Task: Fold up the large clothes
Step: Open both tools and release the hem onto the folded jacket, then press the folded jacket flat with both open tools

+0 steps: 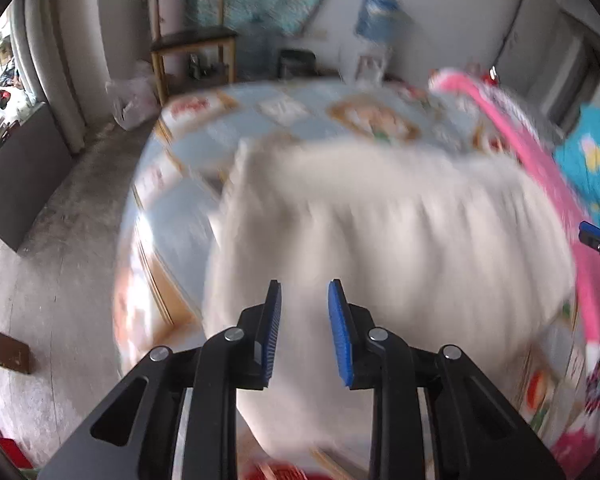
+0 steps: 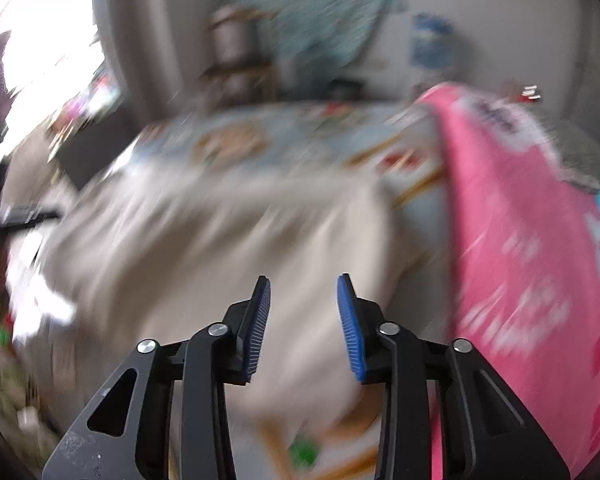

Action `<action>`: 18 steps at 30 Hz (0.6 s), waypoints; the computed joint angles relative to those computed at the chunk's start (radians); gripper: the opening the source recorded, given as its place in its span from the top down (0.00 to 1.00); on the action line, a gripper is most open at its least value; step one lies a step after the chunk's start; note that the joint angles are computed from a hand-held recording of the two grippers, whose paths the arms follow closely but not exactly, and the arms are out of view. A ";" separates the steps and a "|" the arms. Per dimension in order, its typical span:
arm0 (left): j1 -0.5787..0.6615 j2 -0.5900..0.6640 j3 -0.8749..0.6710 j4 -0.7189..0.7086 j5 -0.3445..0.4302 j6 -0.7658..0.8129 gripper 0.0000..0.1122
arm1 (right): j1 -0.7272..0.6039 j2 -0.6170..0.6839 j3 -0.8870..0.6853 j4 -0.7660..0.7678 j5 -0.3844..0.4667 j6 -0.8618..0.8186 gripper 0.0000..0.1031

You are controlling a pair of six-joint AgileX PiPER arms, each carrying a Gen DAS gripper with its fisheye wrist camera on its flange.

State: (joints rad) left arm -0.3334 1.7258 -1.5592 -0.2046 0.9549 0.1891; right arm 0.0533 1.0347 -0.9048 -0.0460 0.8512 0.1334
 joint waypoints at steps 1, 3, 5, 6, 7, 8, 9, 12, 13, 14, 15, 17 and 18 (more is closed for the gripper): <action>-0.019 -0.019 0.056 0.035 -0.027 -0.016 0.78 | 0.051 -0.011 0.054 -0.048 0.012 0.063 0.74; -0.039 -0.049 0.162 0.080 -0.118 -0.046 0.78 | 0.038 -0.009 0.143 -0.039 -0.015 0.079 0.74; -0.029 -0.061 0.181 0.066 -0.144 -0.032 0.78 | -0.043 -0.050 0.187 0.071 -0.061 -0.016 0.74; -0.029 -0.059 0.175 0.082 -0.140 -0.045 0.78 | -0.057 -0.043 0.162 0.085 -0.032 -0.019 0.74; -0.024 -0.058 0.170 0.087 -0.135 -0.050 0.78 | -0.038 -0.036 0.134 0.059 -0.003 0.016 0.74; -0.018 -0.057 0.154 0.084 -0.118 -0.051 0.78 | 0.002 -0.030 0.112 0.006 0.022 0.077 0.74; -0.012 -0.063 0.143 0.080 -0.105 -0.051 0.78 | 0.046 -0.022 0.077 -0.050 0.060 0.141 0.74; -0.036 -0.047 0.060 0.061 -0.094 -0.039 0.78 | 0.074 0.025 -0.043 -0.031 0.053 0.151 0.71; -0.056 -0.019 0.009 0.068 -0.080 -0.056 0.77 | 0.082 0.066 -0.089 -0.019 0.019 0.159 0.67; -0.085 0.035 -0.081 0.047 -0.047 -0.056 0.75 | 0.100 0.089 -0.117 -0.020 0.001 0.185 0.66; -0.106 0.077 -0.143 0.019 -0.027 -0.050 0.74 | 0.109 0.152 -0.172 0.015 -0.040 0.176 0.66; -0.163 0.179 -0.285 0.006 0.007 -0.091 0.70 | 0.142 0.282 -0.269 0.057 -0.097 0.152 0.65; -0.190 0.238 -0.363 0.010 0.028 -0.111 0.69 | 0.172 0.362 -0.327 0.058 -0.109 0.158 0.65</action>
State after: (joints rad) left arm -0.5239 1.9637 -1.9226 -0.1947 0.9833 0.0782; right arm 0.2250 1.3968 -1.2322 0.0123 0.7420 0.2909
